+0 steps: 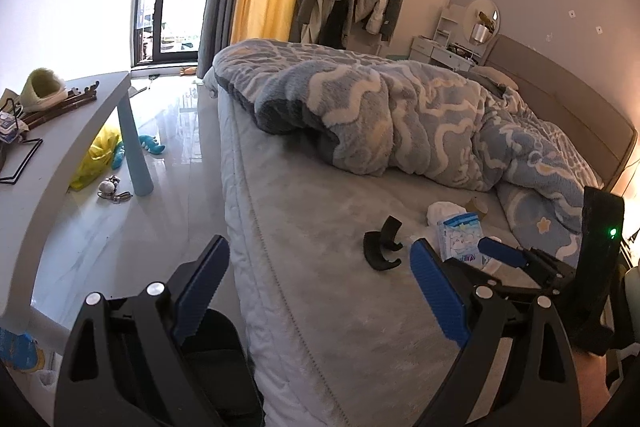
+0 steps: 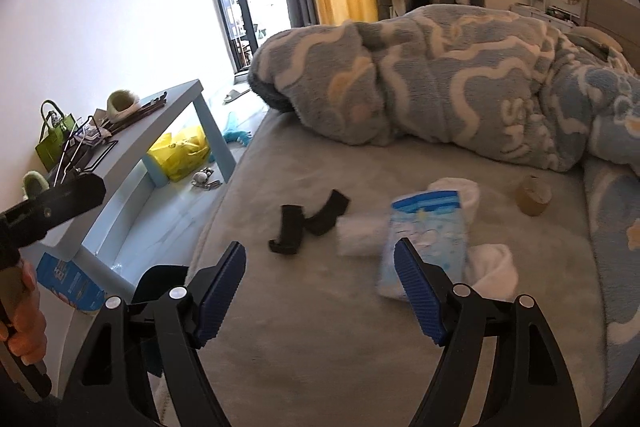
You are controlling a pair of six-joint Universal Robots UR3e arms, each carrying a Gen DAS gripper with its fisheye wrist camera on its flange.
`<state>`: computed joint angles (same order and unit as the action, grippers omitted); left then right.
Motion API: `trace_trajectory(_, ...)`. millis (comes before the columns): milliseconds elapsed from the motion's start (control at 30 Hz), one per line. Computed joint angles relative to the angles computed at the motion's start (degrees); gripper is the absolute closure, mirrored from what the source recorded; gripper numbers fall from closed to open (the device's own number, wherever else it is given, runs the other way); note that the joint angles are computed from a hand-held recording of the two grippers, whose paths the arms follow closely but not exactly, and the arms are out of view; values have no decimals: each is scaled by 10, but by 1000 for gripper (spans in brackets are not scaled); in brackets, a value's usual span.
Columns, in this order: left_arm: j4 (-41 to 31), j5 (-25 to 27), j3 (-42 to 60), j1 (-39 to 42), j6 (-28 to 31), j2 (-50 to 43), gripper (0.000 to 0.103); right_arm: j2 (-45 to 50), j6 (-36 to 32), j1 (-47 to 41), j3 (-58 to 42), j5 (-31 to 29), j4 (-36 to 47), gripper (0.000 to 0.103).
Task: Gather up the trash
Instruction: 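Move both tools back over the bed toward the remaining trash, then grasp the blue-and-white packet with the right tool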
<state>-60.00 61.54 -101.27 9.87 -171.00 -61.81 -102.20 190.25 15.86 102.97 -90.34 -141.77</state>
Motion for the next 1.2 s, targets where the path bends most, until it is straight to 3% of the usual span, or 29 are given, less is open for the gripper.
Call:
trace_trajectory(333,70,93,15,-116,-31,-92,10,-23,-40,-73,13,27,17,25)
trace_trajectory(733,104,146,45,-202,-48,-174,10,-46,-75,-194,43,165,39,25)
trace_trajectory(833,109,153,52,-215,-52,-191,10,-41,-87,-223,46,208,47,35)
trace_trajectory(1067,112,152,67,-225,-64,-226,10,-24,-105,-243,42,228,57,39)
trace_trajectory(1200,116,150,73,-227,-70,-242,11,-18,-118,-252,37,243,62,48)
